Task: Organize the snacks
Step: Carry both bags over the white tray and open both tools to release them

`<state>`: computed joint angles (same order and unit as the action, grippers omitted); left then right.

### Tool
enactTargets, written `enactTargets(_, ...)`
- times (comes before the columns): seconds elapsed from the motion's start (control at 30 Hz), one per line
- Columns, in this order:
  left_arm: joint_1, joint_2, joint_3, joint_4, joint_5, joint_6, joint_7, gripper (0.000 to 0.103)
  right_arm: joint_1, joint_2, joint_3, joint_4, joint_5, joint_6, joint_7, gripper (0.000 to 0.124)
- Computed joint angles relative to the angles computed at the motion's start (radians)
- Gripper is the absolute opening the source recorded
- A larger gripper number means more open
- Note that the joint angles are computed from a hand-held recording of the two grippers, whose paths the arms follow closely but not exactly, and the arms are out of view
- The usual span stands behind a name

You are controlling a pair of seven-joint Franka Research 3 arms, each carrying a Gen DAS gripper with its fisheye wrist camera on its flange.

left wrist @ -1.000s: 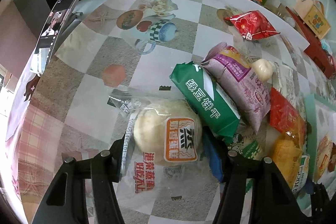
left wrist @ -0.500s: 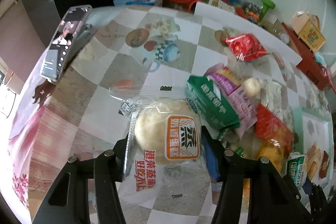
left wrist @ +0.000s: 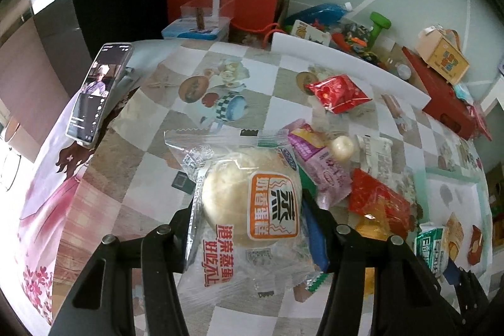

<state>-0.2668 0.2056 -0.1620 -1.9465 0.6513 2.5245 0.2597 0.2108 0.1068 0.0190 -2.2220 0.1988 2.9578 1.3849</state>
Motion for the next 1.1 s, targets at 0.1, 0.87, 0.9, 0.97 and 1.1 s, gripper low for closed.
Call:
enactTargets(0.1,-0.008,0.011,-0.003,0.019,0.01,0.004,0.008,0.058,-0.01,-0.006,-0.006,0.0,0.017,0.014,0.003,0.054)
enactTargets(0.87,-0.165,0.354,-0.03,0.514,-0.128,0.003,0.407,0.058,-0.136,0.067,-0.167,0.103,-0.187,0.039,0.379,0.054)
enactTargets(0.9,-0.174,0.39,-0.032,0.566,-0.146,-0.013,0.435,0.058,-0.133,0.071,-0.175,0.105,-0.197,0.039,0.389,0.054)
enactTargets(0.97,-0.189,0.455,-0.037,0.658,-0.185,-0.039,0.49,0.058,-0.125,0.086,-0.196,0.116,-0.226,0.037,0.412,0.054)
enactTargets(1.1,-0.23,0.615,-0.035,0.904,-0.262,-0.13,0.597,0.058,-0.156,0.117,-0.174,0.145,-0.186,0.033,0.381,0.054)
